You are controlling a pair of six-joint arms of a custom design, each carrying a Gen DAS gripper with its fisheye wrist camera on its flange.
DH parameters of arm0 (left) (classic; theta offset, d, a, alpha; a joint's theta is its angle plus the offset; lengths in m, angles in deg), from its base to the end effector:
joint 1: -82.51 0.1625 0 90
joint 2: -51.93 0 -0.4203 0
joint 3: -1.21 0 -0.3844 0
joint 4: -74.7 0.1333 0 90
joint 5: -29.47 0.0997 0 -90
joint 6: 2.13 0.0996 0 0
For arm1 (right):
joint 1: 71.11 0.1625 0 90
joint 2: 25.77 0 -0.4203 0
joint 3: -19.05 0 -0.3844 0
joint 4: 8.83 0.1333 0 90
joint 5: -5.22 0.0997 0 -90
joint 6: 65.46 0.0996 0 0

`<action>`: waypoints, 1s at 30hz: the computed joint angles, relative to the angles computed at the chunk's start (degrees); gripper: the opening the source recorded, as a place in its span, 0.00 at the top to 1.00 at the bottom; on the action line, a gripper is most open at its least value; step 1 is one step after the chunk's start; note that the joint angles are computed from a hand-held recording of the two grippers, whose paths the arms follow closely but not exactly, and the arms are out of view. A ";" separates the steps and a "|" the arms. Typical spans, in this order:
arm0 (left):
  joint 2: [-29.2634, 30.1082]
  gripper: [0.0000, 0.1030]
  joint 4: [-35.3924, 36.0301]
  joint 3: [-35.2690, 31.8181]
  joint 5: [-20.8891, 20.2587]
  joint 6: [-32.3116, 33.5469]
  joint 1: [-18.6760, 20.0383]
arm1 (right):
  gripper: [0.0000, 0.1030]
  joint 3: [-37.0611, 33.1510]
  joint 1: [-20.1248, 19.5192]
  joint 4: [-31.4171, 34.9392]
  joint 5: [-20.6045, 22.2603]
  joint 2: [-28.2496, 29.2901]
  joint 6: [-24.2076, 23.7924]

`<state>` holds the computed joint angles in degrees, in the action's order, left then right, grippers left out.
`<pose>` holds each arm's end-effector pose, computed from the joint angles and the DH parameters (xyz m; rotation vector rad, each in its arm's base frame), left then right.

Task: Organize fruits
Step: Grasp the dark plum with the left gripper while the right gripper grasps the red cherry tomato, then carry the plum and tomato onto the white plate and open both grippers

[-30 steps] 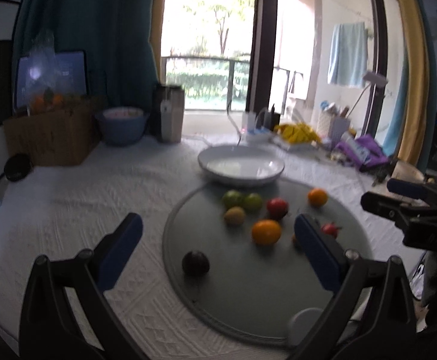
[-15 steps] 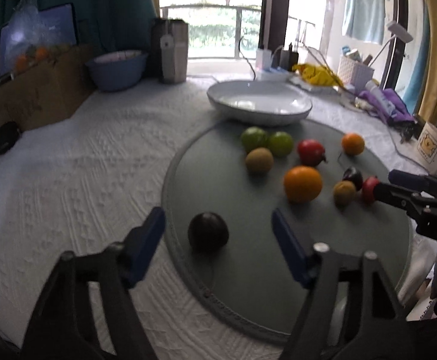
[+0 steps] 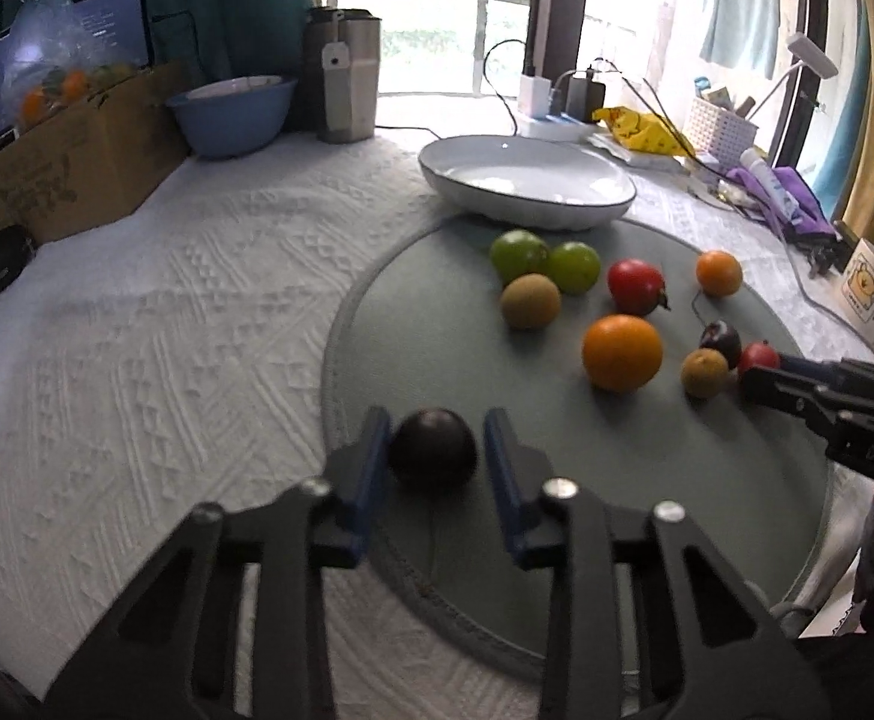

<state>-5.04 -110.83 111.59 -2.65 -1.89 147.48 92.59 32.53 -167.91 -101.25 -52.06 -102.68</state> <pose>-0.0430 -0.6065 0.2338 0.0230 2.1385 -1.0350 0.2827 -0.7194 0.0148 1.1124 -2.5184 0.4381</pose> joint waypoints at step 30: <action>4.94 0.71 0.20 -15.68 -7.56 10.52 1.97 | 0.70 -21.40 1.58 5.19 4.19 9.30 -4.91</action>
